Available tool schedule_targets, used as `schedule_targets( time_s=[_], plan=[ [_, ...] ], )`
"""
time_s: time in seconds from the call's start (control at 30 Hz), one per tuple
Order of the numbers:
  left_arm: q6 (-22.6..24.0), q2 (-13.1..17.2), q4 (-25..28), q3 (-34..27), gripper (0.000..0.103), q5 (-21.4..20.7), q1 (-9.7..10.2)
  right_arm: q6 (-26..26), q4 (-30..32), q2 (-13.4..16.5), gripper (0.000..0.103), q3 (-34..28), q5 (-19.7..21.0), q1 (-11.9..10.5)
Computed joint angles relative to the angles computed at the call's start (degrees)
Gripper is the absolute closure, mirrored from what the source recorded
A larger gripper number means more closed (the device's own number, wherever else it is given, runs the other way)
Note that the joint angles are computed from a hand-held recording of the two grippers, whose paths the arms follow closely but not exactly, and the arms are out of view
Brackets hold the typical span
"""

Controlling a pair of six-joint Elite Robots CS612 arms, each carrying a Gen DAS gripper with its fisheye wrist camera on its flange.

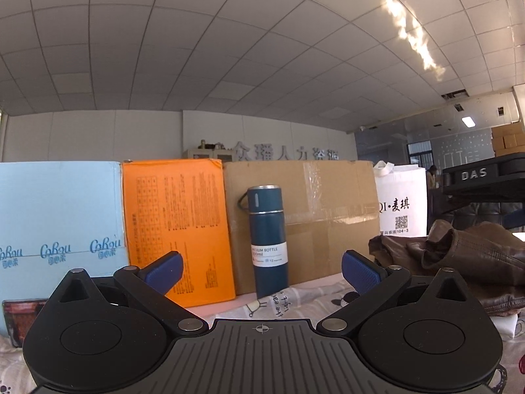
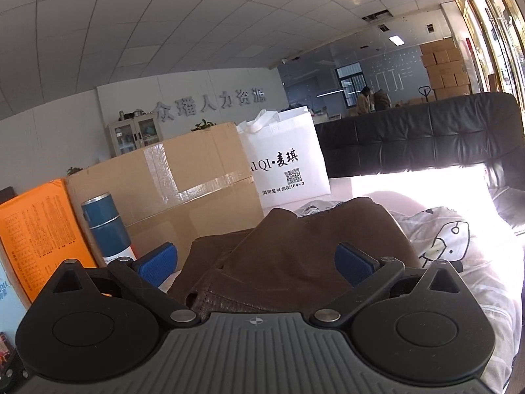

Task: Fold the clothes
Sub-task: 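Move the right gripper to the brown jacket and close on its edge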

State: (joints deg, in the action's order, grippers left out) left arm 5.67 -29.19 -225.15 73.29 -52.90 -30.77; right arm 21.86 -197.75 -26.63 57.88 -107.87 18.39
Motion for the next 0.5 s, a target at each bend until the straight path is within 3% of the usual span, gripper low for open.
schedule_targets(
  time_s=[0.07, 0.17, 0.3, 0.37, 0.47, 0.5],
  plan=[
    [-1.1, -0.1, 0.8, 0.2, 0.000, -0.8, 0.07, 0.4, 4.7, 1.1, 0.000, -3.2, 0.7, -0.1],
    [-1.6, 0.1, 2.0, -0.1, 0.000, -0.8, -0.02, 1.2, 16.0, 3.7, 0.000, -10.6, -1.7, 0.0],
    [-2.2, 0.4, 2.8, -0.7, 0.000, -2.5, 0.09, 6.6, 28.0, 7.5, 0.001, -19.6, -6.8, 0.1],
    [-2.1, 0.6, 3.0, -1.2, 0.000, -4.2, 0.31, 5.4, 30.0, 9.3, 0.004, -22.7, -9.9, 0.4],
    [-1.8, 1.1, 2.7, -2.3, 0.000, -8.8, 0.87, 4.0, 26.7, 9.8, 0.026, -22.0, -10.5, 0.2],
    [-1.5, 1.3, 2.6, -2.8, 0.000, -10.6, 1.07, 4.3, 24.5, 9.2, 0.040, -20.3, -9.6, 0.0]
  ],
)
